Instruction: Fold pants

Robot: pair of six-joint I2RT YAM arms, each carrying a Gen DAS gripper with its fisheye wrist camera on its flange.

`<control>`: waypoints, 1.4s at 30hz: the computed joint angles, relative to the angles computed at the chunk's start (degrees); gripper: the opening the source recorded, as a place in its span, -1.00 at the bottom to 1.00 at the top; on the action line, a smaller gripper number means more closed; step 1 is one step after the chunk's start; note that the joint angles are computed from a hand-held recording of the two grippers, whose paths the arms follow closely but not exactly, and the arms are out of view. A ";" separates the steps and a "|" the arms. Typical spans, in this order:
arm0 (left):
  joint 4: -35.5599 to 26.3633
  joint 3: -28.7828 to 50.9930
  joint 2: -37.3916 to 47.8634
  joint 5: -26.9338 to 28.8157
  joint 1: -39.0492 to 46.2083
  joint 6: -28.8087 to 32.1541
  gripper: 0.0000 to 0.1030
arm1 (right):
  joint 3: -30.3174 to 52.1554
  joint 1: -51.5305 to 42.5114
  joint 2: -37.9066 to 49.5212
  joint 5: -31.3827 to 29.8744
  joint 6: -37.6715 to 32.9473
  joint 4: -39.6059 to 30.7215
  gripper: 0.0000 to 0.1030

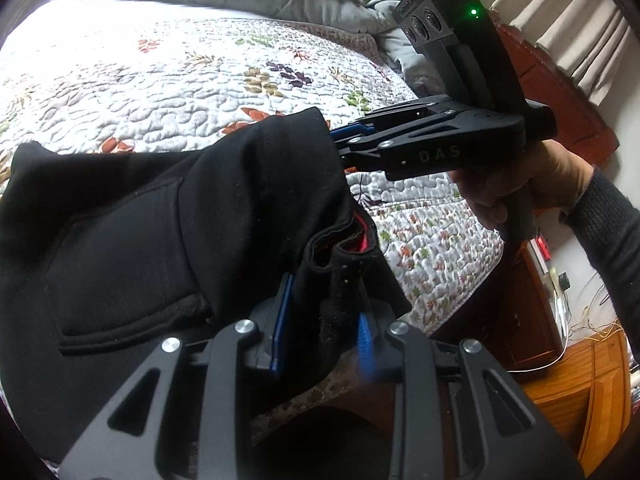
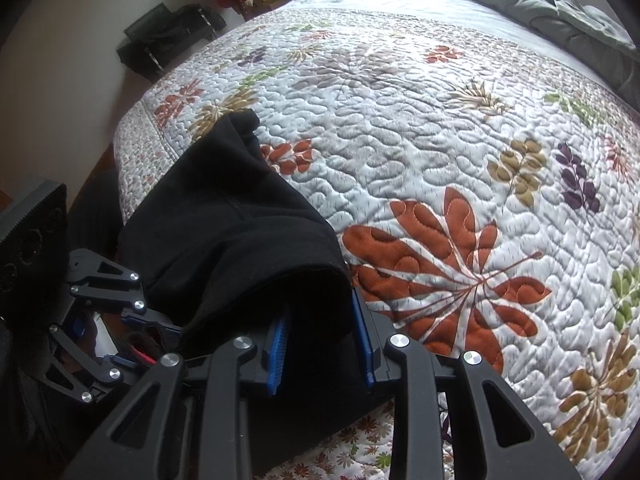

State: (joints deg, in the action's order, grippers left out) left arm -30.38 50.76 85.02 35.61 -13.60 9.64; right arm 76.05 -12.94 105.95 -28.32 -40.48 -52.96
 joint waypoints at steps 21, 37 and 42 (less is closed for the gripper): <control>-23.32 6.81 0.43 13.19 25.14 25.60 0.69 | -26.27 -18.41 -12.29 -31.60 26.23 9.03 0.56; -37.68 36.92 39.26 12.93 35.22 23.43 0.77 | -32.18 -8.40 -7.70 -28.10 48.47 29.55 0.55; -38.22 39.12 41.12 14.03 34.35 22.91 0.77 | -32.56 -8.61 -8.26 -27.45 44.18 26.58 -0.49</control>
State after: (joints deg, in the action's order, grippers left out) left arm -68.59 89.88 126.14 49.64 20.76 32.55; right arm 43.49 -21.55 97.70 -55.77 3.69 -26.38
